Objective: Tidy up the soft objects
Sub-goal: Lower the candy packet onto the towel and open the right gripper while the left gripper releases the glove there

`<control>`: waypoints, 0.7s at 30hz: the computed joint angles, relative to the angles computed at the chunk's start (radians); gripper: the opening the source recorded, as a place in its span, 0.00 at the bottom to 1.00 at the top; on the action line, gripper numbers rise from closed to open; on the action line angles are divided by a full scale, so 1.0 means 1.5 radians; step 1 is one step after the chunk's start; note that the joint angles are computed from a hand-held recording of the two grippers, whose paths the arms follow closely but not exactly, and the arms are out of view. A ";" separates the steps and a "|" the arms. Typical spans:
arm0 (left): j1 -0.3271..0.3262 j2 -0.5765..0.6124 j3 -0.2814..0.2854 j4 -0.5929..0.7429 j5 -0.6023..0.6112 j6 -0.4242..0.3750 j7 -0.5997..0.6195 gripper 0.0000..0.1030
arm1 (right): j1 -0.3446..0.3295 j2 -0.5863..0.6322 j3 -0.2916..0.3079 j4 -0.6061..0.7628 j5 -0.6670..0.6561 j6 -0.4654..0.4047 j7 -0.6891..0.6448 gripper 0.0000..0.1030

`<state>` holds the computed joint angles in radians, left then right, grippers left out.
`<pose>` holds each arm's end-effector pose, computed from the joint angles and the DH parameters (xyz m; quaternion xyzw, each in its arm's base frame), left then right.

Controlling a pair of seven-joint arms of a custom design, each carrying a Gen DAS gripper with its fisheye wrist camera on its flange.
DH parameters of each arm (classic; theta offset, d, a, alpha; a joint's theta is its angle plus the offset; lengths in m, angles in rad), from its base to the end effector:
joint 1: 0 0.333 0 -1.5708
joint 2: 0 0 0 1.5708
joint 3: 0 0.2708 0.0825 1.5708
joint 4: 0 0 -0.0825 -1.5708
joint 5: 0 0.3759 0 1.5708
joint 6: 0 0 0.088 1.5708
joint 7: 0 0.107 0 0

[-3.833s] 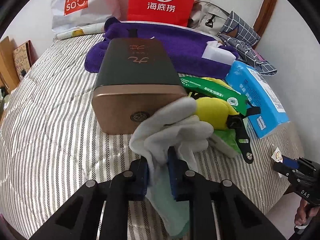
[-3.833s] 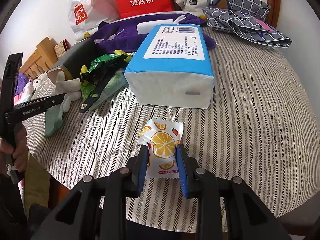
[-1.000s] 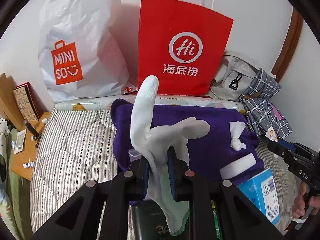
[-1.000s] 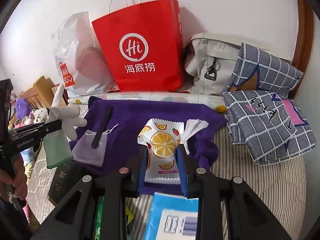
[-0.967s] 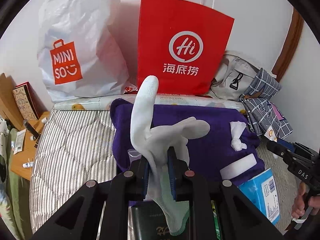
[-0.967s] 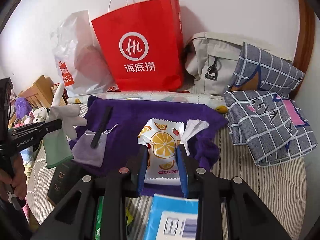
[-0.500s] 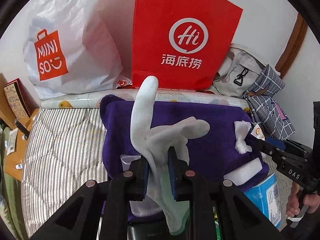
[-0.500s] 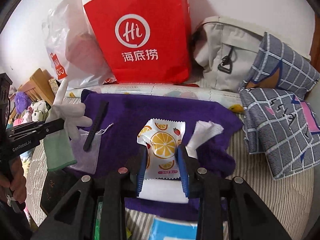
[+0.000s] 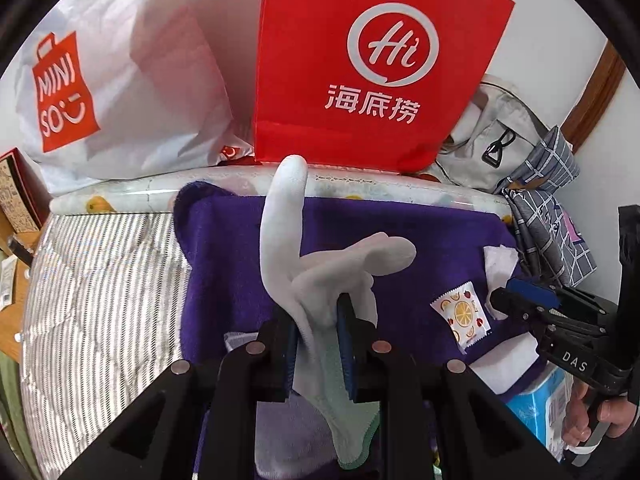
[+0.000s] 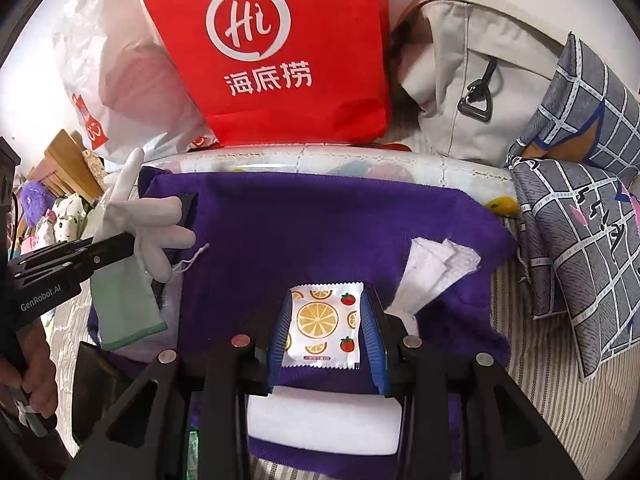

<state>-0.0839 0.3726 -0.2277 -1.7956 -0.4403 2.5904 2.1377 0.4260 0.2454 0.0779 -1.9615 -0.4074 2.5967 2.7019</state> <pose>0.6298 -0.1821 0.3539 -0.4832 0.8303 -0.2740 0.0454 0.5385 0.3038 0.3524 -0.5677 0.7905 -0.1214 0.1953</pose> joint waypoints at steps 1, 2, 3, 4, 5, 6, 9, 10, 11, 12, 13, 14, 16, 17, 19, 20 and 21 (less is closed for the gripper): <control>-0.002 0.005 0.001 0.006 0.004 -0.005 -0.003 0.18 | 0.000 -0.002 -0.001 -0.001 -0.001 0.000 0.002 0.35; -0.005 0.011 0.002 0.013 0.010 -0.008 -0.005 0.19 | 0.001 -0.003 -0.002 -0.002 -0.005 0.001 0.005 0.35; -0.009 0.017 0.004 0.018 0.019 -0.009 -0.010 0.21 | 0.001 -0.005 -0.003 -0.003 -0.006 -0.001 0.006 0.37; -0.014 0.022 0.008 0.024 0.030 -0.013 -0.019 0.25 | 0.001 -0.010 -0.003 -0.006 -0.009 -0.003 0.009 0.39; -0.014 0.026 0.009 0.029 0.034 -0.020 -0.022 0.29 | 0.003 -0.017 -0.003 -0.012 -0.015 -0.004 0.017 0.41; -0.012 0.029 0.008 0.032 0.035 -0.026 -0.024 0.32 | 0.004 -0.023 -0.003 -0.019 -0.019 -0.001 0.022 0.46; -0.012 0.026 0.007 0.026 0.035 -0.013 -0.032 0.57 | 0.006 -0.045 0.003 -0.040 -0.027 0.001 0.033 0.58; -0.011 0.022 0.005 0.019 0.033 -0.002 -0.029 0.58 | 0.009 -0.054 0.003 -0.047 -0.041 0.000 0.046 0.60; -0.012 0.018 0.007 0.015 0.036 0.004 -0.031 0.58 | 0.012 -0.061 0.004 -0.054 -0.051 0.002 0.058 0.61; -0.016 0.014 0.012 0.011 0.046 0.008 -0.041 0.59 | 0.012 -0.069 0.007 -0.062 -0.054 0.006 0.066 0.63; -0.017 0.010 0.015 0.008 0.052 0.010 -0.047 0.59 | 0.012 -0.076 0.010 -0.068 -0.053 0.010 0.070 0.64; -0.019 0.001 0.019 -0.002 0.060 0.016 -0.056 0.59 | 0.013 -0.085 0.014 -0.079 -0.053 0.021 0.077 0.65; -0.014 -0.010 0.019 -0.013 0.061 0.023 -0.055 0.59 | 0.015 -0.098 0.022 -0.092 -0.053 0.025 0.081 0.67; -0.008 -0.018 0.015 -0.020 0.054 0.024 -0.049 0.59 | 0.018 -0.102 0.026 -0.095 -0.058 0.023 0.084 0.67; 0.004 -0.036 0.009 -0.038 0.031 0.027 -0.032 0.59 | 0.025 -0.111 0.034 -0.104 -0.068 0.023 0.091 0.67; 0.013 -0.047 0.005 -0.049 0.012 0.028 -0.020 0.59 | 0.029 -0.115 0.040 -0.110 -0.066 0.025 0.086 0.67; 0.018 -0.054 0.004 -0.056 -0.001 0.025 -0.011 0.59 | 0.032 -0.115 0.044 -0.112 -0.063 0.029 0.080 0.67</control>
<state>-0.0568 0.2913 -0.2224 -1.8790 -0.4425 2.6274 2.1210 0.4737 0.0725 0.1442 -2.1294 -0.5013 2.6405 2.8226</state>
